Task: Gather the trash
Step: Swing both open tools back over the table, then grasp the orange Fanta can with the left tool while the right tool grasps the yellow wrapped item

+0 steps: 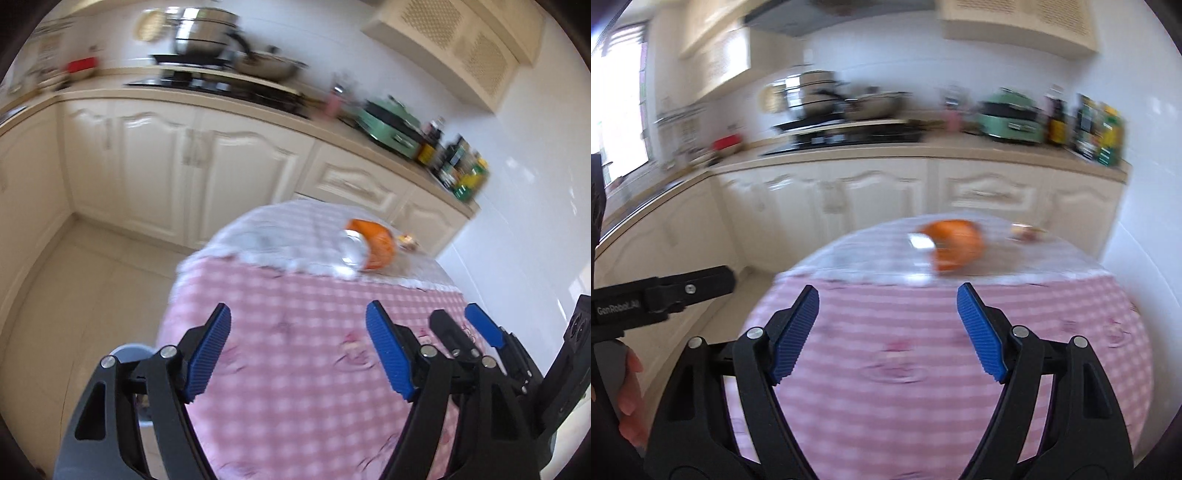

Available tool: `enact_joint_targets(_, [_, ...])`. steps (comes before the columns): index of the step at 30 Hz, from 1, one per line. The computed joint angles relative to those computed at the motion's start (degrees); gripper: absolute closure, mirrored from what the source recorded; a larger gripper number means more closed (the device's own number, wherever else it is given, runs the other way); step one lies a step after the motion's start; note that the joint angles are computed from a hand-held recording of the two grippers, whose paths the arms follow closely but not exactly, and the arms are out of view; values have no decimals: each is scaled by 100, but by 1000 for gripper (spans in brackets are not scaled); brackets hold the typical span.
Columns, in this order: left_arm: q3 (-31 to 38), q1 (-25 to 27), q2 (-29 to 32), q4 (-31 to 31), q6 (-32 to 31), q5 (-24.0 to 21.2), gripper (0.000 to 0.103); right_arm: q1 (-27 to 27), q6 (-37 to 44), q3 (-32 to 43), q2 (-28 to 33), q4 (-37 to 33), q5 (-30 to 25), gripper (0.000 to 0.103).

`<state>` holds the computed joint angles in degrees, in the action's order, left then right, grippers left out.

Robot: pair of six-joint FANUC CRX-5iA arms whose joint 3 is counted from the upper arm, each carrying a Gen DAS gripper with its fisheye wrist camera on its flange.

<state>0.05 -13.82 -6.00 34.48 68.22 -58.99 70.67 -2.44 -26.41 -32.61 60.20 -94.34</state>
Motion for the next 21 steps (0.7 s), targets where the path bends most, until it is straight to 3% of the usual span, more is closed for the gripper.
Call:
enact_joint_targets(5, [1078, -668, 1023, -335, 222, -7, 29, -942, 151, -284, -522, -239, 246, 25])
enact_joint_targets(7, [1643, -784, 1550, -309, 300, -238, 29, -1607, 527, -286, -533, -496, 733, 25])
enact_joint_targets(10, [2382, -946, 2166, -445, 473, -416, 29, -2578, 1159, -198, -326, -887, 1505, 25])
enact_joint_targets(15, [3837, -1077, 3293, -579, 843, -951, 29, -3698, 2010, 36, 181, -1562, 2551, 25])
enact_joint_targets(21, [5283, -1227, 4312, -979, 1291, -1458, 29, -4321, 2516, 212, 657, -1975, 2965, 25])
